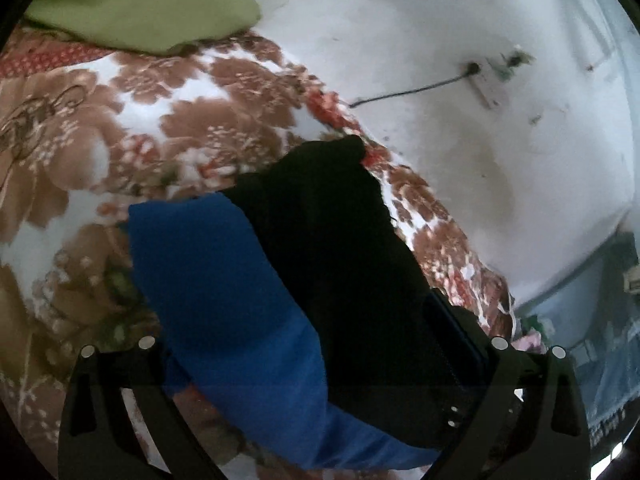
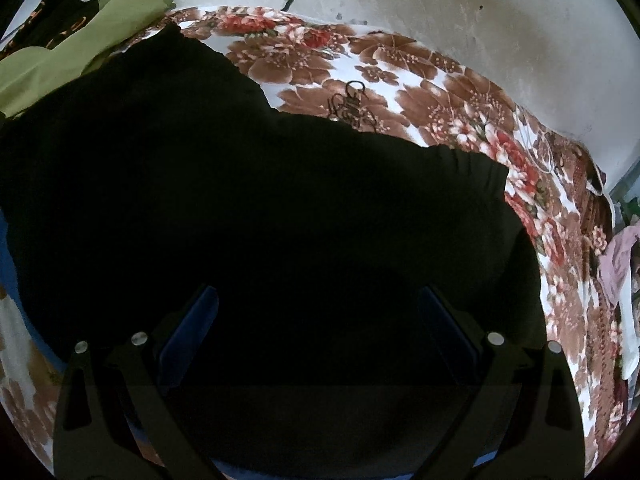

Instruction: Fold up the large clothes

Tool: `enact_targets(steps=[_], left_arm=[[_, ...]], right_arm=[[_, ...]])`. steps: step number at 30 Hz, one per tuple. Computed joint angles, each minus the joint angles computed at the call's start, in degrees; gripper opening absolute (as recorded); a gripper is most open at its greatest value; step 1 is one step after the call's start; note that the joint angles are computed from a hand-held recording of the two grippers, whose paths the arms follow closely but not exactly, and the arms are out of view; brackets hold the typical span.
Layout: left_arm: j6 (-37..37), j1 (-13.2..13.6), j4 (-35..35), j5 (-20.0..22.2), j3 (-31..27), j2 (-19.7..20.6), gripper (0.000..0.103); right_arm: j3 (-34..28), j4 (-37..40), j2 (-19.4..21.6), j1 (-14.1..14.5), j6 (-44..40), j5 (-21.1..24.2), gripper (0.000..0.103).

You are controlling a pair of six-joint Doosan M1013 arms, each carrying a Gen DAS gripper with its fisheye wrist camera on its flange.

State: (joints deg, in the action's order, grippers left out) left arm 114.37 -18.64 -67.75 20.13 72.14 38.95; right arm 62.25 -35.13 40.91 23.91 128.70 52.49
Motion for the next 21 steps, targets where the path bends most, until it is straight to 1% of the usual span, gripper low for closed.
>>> enact_targets(steps=[1, 2, 4, 5, 6, 7, 8, 9, 10, 11, 12, 14, 15, 16, 17, 18, 19, 20, 21], left_arm=[[-3.24, -0.08, 4.07, 0.18, -0.52, 0.38, 0.097], [-9.47, -0.1, 10.91, 1.07, -1.56, 1.22, 0.097], [-18.97, 0.1, 19.77, 2.54, -2.58, 2.39, 0.097], [-21.84, 0.37, 21.55, 2.88, -2.74, 3.05, 0.097], [-21.85, 0.68, 20.34, 2.83, -2.48, 3.39, 0.098], [-18.97, 1.02, 16.12, 2.82, -2.15, 3.73, 0.098], [-16.66, 1.1, 13.88, 2.23, -1.7, 3.69, 0.098], [-16.5, 0.99, 14.64, 2.38, -1.94, 3.7, 0.097], [-14.83, 1.0, 13.29, 2.7, -2.07, 3.68, 0.093], [-11.56, 1.05, 9.85, 3.09, -2.2, 3.62, 0.09], [-10.09, 1.01, 8.24, 3.12, -2.38, 3.47, 0.087], [-6.57, 0.79, 5.47, 3.03, -2.72, 3.33, 0.085], [-5.72, 0.68, 5.17, 3.18, -3.03, 3.44, 0.083], [-6.71, 0.54, 7.06, 3.45, -3.59, 3.79, 0.078], [-9.38, 0.33, 10.15, 3.95, -4.23, 4.24, 0.073], [-12.53, 0.28, 13.45, 4.75, -4.84, 4.72, 0.059], [-13.22, 0.39, 13.74, 5.45, -5.01, 5.03, 0.052], [-12.53, 0.48, 12.79, 5.67, -4.84, 5.07, 0.05], [-12.37, 0.54, 12.64, 6.02, -4.89, 5.03, 0.045]], right_arm=[[-0.15, 0.21, 0.07, -0.05, 0.07, 0.02, 0.098], [-0.34, 0.51, 0.17, -0.1, -0.02, 0.08, 0.098], [-0.54, 0.99, 0.24, -0.17, 0.03, 0.14, 0.098], [-0.55, 1.04, 0.24, -0.19, 0.1, 0.07, 0.098], [-0.49, 1.05, 0.24, -0.19, 0.1, -0.03, 0.098], [-0.49, 1.12, 0.22, -0.22, 0.0, -0.04, 0.098], [-0.45, 1.29, 0.21, -0.24, -0.06, -0.16, 0.098], [-0.49, 1.32, 0.26, -0.24, -0.03, -0.16, 0.098], [-0.38, 1.3, 0.23, -0.26, 0.03, -0.31, 0.098], [-0.35, 1.38, 0.22, -0.29, -0.03, -0.43, 0.098], [-0.37, 1.45, 0.26, -0.29, -0.07, -0.4, 0.098], [-0.39, 1.65, 0.31, -0.35, -0.12, -0.49, 0.098], [-0.45, 1.87, 0.36, -0.42, -0.16, -0.52, 0.098], [-0.46, 2.2, 0.38, -0.48, -0.01, -0.53, 0.098], [-0.43, 2.47, 0.39, -0.51, 0.19, -0.54, 0.098], [-0.46, 2.52, 0.45, -0.51, 0.28, -0.5, 0.098], [-0.49, 2.49, 0.51, -0.5, 0.33, -0.46, 0.098], [-0.64, 2.65, 0.63, -0.51, 0.23, -0.32, 0.098], [-0.65, 2.73, 0.66, -0.5, 0.26, -0.25, 0.098]])
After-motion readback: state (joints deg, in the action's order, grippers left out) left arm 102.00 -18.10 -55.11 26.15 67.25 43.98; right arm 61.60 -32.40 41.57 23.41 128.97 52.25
